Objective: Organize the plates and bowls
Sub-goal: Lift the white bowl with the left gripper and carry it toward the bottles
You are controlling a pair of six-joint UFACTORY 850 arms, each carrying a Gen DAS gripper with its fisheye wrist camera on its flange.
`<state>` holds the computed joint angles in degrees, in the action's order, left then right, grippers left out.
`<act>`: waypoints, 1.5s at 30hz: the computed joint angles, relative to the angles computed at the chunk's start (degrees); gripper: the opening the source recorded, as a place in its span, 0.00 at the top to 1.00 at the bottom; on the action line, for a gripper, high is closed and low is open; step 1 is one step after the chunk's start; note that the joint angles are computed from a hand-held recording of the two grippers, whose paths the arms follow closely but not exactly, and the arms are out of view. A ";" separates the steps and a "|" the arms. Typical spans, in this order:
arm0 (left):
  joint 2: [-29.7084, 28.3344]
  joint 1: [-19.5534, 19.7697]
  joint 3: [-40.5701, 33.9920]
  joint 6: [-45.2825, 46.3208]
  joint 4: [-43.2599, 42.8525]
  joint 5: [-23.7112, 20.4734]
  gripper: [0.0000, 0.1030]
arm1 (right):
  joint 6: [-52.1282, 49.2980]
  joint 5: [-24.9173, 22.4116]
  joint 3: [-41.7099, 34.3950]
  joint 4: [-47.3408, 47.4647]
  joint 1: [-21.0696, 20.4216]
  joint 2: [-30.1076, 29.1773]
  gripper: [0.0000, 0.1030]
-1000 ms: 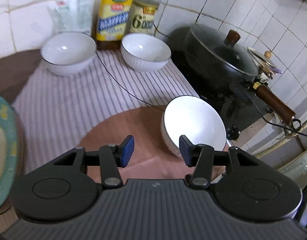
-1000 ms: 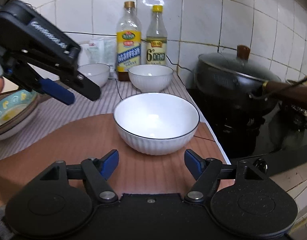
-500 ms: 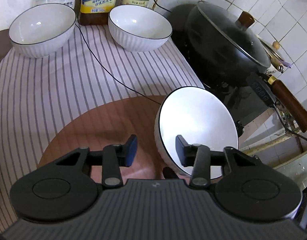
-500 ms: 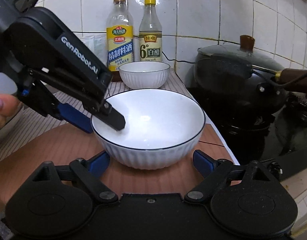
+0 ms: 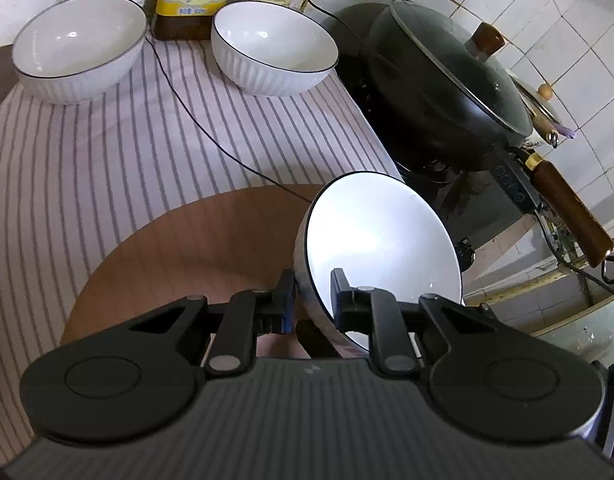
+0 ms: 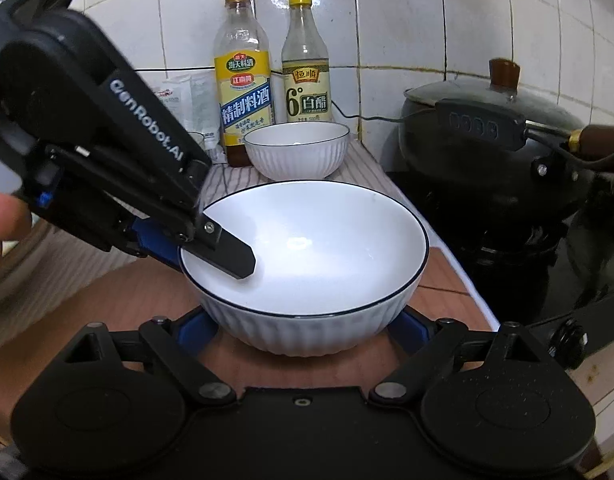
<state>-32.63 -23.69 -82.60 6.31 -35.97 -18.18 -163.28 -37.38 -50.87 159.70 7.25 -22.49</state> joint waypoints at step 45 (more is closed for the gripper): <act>8.08 4.55 10.92 -50.29 54.35 -0.36 0.83 | 9.80 7.29 -11.14 -20.28 8.99 -4.79 0.12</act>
<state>-24.55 -19.14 -71.68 -43.98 18.38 -18.54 -153.48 -30.09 -62.01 139.42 16.24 -27.29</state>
